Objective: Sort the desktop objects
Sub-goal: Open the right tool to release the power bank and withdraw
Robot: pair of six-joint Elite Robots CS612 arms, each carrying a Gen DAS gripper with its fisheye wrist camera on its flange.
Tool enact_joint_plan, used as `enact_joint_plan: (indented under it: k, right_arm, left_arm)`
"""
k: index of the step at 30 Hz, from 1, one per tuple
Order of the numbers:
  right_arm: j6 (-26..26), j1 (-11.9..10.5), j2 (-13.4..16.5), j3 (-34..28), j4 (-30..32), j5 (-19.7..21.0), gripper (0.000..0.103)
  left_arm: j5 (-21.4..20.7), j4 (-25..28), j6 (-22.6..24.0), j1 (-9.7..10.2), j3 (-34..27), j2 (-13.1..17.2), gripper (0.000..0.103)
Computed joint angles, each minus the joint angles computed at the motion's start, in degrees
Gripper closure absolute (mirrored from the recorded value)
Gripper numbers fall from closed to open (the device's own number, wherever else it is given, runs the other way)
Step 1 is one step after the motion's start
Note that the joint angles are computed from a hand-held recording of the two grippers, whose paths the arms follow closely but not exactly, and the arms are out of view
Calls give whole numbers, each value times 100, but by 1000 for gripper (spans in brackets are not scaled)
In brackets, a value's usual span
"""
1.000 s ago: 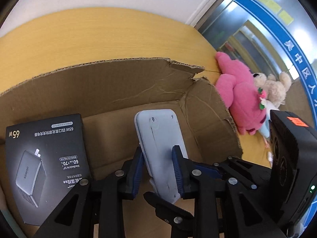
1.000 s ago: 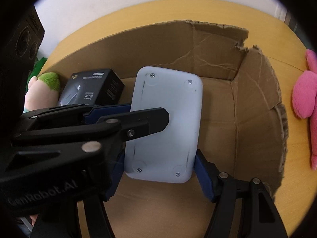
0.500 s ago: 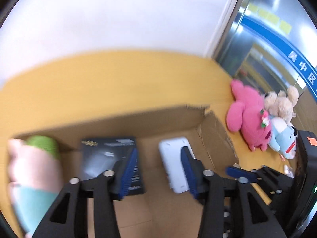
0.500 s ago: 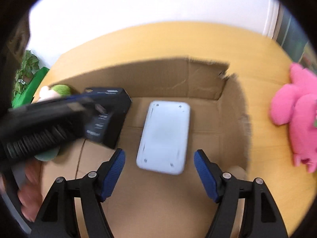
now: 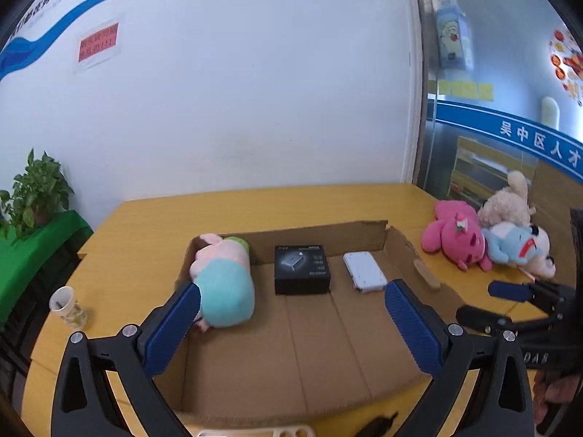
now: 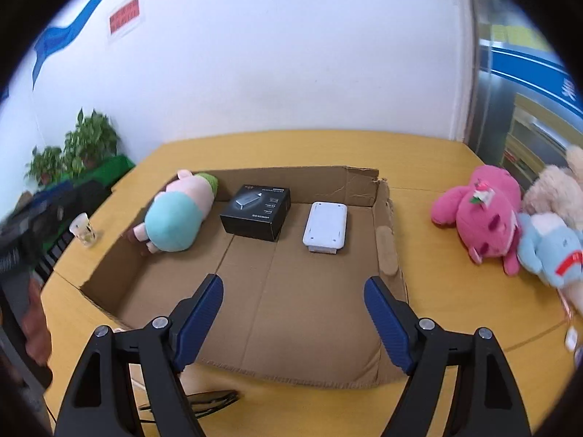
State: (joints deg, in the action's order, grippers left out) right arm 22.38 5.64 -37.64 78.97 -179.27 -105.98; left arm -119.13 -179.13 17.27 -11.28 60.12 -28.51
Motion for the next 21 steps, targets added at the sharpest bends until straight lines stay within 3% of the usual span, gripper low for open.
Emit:
enact_joint_plan:
  k: [3, 11, 18, 21]
  right_arm:
    - [54, 98, -126, 207, -12, -110, 23]
    - [318, 199, -229, 537, -152, 49, 23]
    - [511, 207, -174, 627, -147, 347, 23]
    - [646, 166, -117, 666, -107, 752, 23]
  left_arm:
    - [4, -334, 147, 46, 453, -197, 0]
    - [-2, -1225, 283, 105, 1262, -446, 0]
    - [3, -1215, 733, 127, 1525, -447, 0]
    - [57, -1048, 1077, 143, 1619, -406, 0]
